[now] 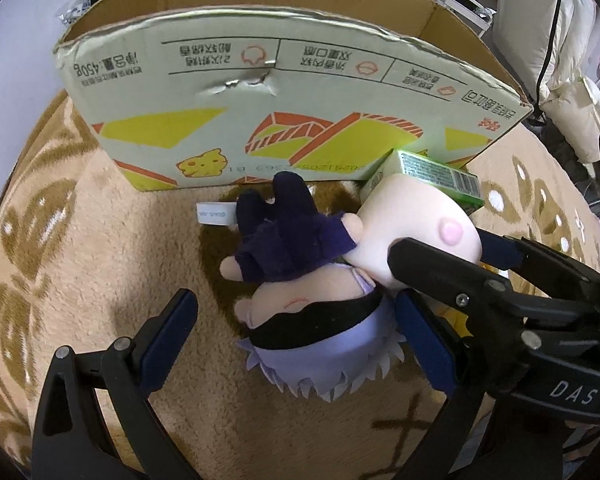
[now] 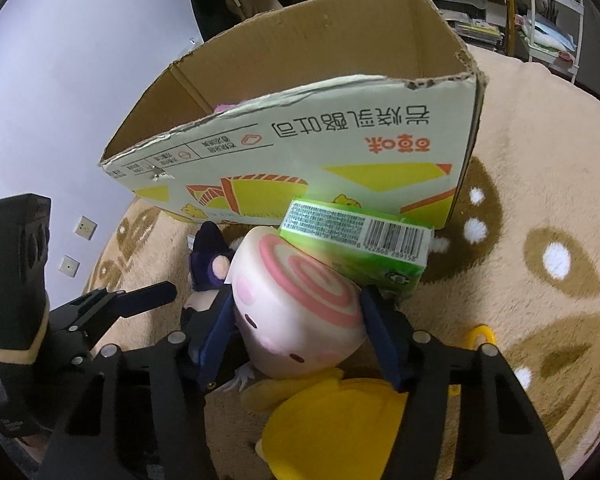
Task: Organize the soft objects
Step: 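Grasp the doll with the left tool while the right tool grasps the roll-cake plush and lifts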
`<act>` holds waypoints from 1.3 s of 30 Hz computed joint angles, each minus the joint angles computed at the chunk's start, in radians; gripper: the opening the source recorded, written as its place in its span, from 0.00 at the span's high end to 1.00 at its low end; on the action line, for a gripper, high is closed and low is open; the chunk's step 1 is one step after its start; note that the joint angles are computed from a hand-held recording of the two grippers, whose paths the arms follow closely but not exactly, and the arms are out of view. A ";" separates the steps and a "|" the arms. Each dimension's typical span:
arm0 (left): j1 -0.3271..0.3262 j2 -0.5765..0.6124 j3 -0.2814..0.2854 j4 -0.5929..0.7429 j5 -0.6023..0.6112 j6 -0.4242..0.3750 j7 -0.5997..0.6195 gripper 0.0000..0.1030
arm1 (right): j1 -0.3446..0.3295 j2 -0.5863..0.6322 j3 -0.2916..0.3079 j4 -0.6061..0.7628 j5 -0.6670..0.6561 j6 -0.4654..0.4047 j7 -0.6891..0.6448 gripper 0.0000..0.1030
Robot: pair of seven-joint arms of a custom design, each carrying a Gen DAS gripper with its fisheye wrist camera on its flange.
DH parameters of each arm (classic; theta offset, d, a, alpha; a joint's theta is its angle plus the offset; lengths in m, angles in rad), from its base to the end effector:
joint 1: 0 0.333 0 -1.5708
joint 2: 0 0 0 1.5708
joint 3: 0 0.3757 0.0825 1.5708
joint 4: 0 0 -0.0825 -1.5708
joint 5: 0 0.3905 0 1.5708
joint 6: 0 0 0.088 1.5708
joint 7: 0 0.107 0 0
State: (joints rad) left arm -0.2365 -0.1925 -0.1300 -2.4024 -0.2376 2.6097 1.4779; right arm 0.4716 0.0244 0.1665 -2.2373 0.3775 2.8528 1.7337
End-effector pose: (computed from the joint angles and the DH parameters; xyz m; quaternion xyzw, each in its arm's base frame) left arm 0.4624 -0.1748 0.4853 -0.6577 0.7238 -0.2031 0.0475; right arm 0.4744 0.3263 0.4787 -0.7201 0.6233 -0.0096 0.3046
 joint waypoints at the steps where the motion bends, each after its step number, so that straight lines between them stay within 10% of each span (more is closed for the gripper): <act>1: -0.002 0.001 0.001 -0.001 -0.009 0.002 0.001 0.05 | 0.000 -0.002 0.000 -0.002 0.003 0.000 -0.003 0.37; 19: -0.018 0.013 -0.020 -0.013 -0.019 0.026 0.023 0.36 | -0.007 -0.037 -0.003 -0.021 0.027 0.003 -0.029 0.39; 39: 0.037 -0.119 -0.034 -0.101 0.255 0.125 -0.237 0.38 | 0.004 -0.089 0.002 -0.063 0.023 0.093 -0.034 0.41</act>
